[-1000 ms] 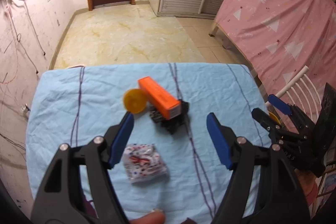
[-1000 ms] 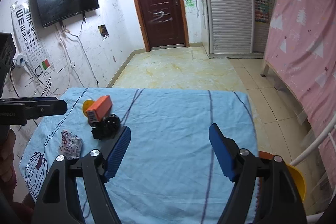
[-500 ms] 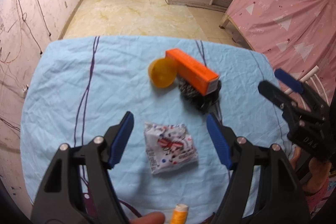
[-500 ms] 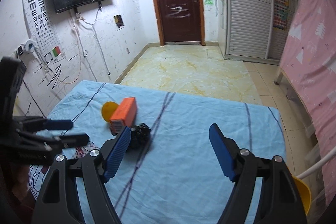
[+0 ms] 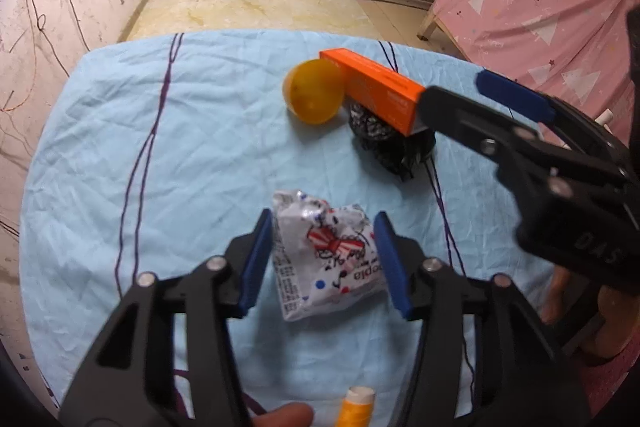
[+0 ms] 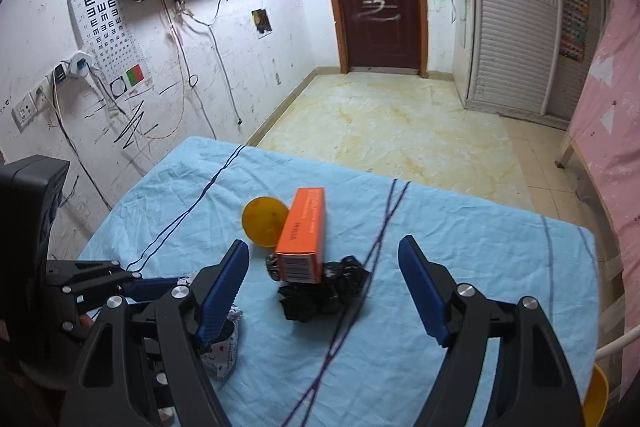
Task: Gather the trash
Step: 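Grasp the white snack packet with the left tool while the right tool grasps the orange box, then carry the packet and orange box in both tools over the yellow bin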
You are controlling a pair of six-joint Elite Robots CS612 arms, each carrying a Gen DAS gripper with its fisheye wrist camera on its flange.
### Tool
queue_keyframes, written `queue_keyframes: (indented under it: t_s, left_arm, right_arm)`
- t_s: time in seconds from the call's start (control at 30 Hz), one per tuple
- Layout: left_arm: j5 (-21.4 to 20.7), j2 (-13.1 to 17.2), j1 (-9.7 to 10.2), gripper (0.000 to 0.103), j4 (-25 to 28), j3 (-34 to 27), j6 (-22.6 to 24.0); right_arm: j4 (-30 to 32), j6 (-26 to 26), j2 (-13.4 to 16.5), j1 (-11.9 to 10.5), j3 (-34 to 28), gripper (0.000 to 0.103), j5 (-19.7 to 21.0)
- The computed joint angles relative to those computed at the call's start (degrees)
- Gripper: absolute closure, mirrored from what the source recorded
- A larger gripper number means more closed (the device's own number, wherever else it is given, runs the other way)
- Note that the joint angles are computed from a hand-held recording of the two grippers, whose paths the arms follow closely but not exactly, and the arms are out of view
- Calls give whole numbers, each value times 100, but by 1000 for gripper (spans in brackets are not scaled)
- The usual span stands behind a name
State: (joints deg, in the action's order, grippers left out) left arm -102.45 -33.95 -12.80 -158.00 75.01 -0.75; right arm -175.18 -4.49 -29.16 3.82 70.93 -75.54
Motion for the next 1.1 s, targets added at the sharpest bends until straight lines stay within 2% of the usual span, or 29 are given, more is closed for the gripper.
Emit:
queue_keyframes:
  t_s: [0.1, 0.27, 0.3, 0.43, 0.57, 0.83, 1.1]
  left_arm:
    - [23, 2, -3, 63, -95, 29, 11]
    - [-19, 18, 9, 66, -127, 27, 3]
    - [-41, 26, 15, 66, -124, 16, -2]
    - [-91, 41, 27, 66, -112, -1, -24]
    - [-85, 48, 29, 66, -115, -8, -8]
    - [-103, 40, 27, 68, -113, -28, 0]
    - [-61, -89, -2, 68, -374, 123, 14]
  right_arm:
    - [117, -29, 61, 24, -107, 32, 46]
    - [251, -75, 138, 61, -244, 35, 76]
    - [298, -92, 147, 64, -266, 43, 67]
    - [482, -107, 207, 88, -377, 61, 26]
    - [560, -95, 242, 85, -423, 85, 53]
    - [313, -69, 192, 78, -296, 87, 91]
    - [-27, 39, 52, 4, -37, 87, 137]
